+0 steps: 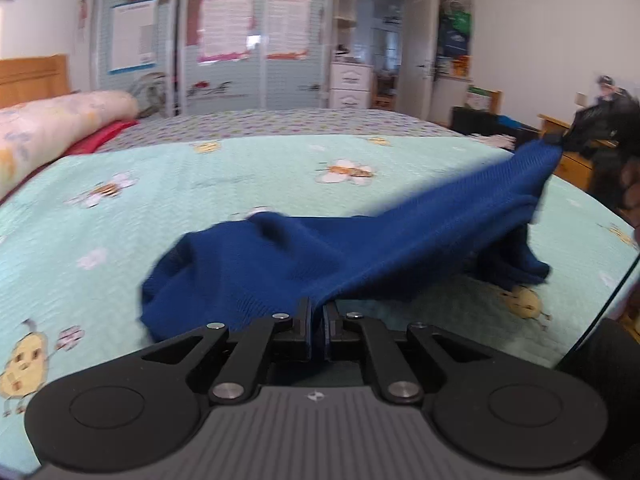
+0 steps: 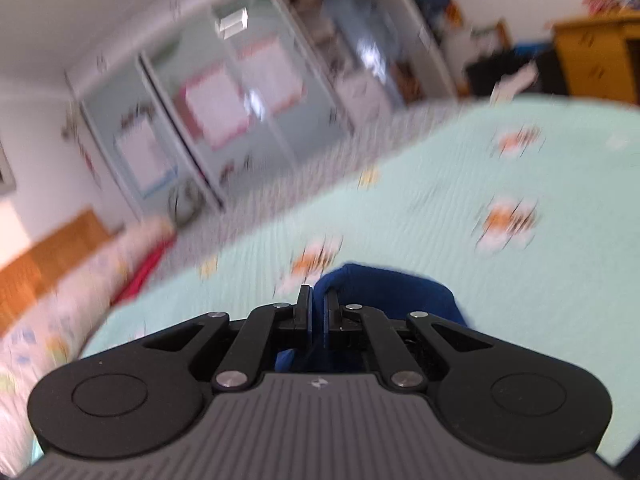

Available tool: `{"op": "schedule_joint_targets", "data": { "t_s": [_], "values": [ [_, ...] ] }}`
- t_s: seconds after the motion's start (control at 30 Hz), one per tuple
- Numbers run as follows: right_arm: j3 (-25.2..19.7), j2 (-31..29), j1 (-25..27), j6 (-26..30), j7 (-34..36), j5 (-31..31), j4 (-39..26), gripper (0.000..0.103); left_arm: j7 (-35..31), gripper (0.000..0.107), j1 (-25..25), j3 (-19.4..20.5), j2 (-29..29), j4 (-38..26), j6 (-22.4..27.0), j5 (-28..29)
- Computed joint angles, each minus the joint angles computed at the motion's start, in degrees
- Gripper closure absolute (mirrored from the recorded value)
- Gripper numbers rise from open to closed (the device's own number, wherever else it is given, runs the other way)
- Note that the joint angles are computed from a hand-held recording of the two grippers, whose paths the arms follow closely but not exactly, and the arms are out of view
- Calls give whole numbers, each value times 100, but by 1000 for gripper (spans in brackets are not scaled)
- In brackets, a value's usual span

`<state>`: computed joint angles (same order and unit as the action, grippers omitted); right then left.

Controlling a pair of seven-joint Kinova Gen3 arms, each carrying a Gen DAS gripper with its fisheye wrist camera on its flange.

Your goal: Fold clothes

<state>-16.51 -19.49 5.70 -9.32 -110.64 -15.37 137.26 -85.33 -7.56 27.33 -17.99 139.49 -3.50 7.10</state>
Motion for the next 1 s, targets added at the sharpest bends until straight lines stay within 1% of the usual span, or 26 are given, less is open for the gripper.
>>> {"op": "schedule_joint_targets", "data": {
  "t_s": [0.03,0.07,0.13,0.17,0.23,0.27,0.3,0.33,0.37,0.4,0.43,0.47,0.5,0.53,0.6,0.63,0.67,0.7,0.73,0.8,0.83,0.87,0.9,0.93,0.97,1.0],
  "values": [
    [111,-191,-4,150,40,48,76,99,-32,102,129,-56,99,-5,-71,-48],
    [119,-275,15,372,18,78,138,99,-105,102,275,-131,199,-10,-138,-54],
    [128,-390,48,764,-45,171,257,93,-416,102,458,-255,302,-48,-80,195],
    [82,-379,84,925,-114,205,312,93,-649,99,573,-340,356,-69,-48,396],
    [93,-58,-113,1134,-390,282,360,92,-1016,98,999,-786,307,-98,132,650],
    [246,114,-353,1144,-499,290,376,89,-1105,98,1151,-971,233,-84,204,655],
    [293,230,-505,1129,-623,273,388,86,-1129,97,1373,-1230,163,-74,280,568],
    [233,292,-551,1050,-804,337,401,76,-1067,97,1589,-1491,75,-56,337,417],
    [90,294,-491,917,-994,433,425,63,-1023,96,1702,-1648,-44,-28,390,349],
    [-113,273,-325,759,-1093,455,443,57,-979,95,1710,-1723,-169,7,440,312],
    [-378,230,-62,671,-1157,467,426,46,-842,87,1611,-1713,-262,34,462,216],
    [-591,244,203,673,-1131,461,359,37,-622,71,1406,-1608,-339,63,469,97],
    [-797,312,468,768,-1052,436,259,34,-389,64,1141,-1473,-342,50,513,2],
    [-909,372,643,902,-1047,501,148,31,-211,56,875,-1338,-350,25,588,-32],
    [-853,570,672,1214,-1090,629,-58,31,-64,55,389,-1051,-148,-96,716,179],
    [-684,668,528,1337,-1002,555,-112,31,-123,55,274,-1024,-14,-141,737,394],
    [-436,711,277,1375,-888,388,-69,31,-102,54,266,-1097,179,-217,765,580],
    [-186,750,12,1370,-724,175,-11,32,-41,54,363,-1274,386,-304,798,714],
    [26,778,-254,1296,-638,39,72,33,38,54,567,-1538,617,-427,848,868],
    [359,807,-675,1179,-579,45,175,48,286,54,1037,-2069,1038,-687,933,897],
    [408,822,-727,1157,-624,187,174,59,445,54,1260,-2291,1233,-815,951,772],
    [351,841,-675,1123,-713,361,173,67,678,56,1381,-2409,1418,-955,995,587],
    [290,852,-609,1121,-757,452,160,70,911,59,1396,-2420,1596,-1095,1042,416],
    [335,850,-636,1105,-770,453,158,80,1052,79,1371,-2325,1689,-1153,996,183],
    [355,802,-625,1038,-798,480,184,92,1186,99,1239,-2133,1710,-1162,936,-50],
    [277,697,-508,930,-806,508,232,97,1310,100,1058,-1869,1628,-1104,797,-283]
  ]
}}
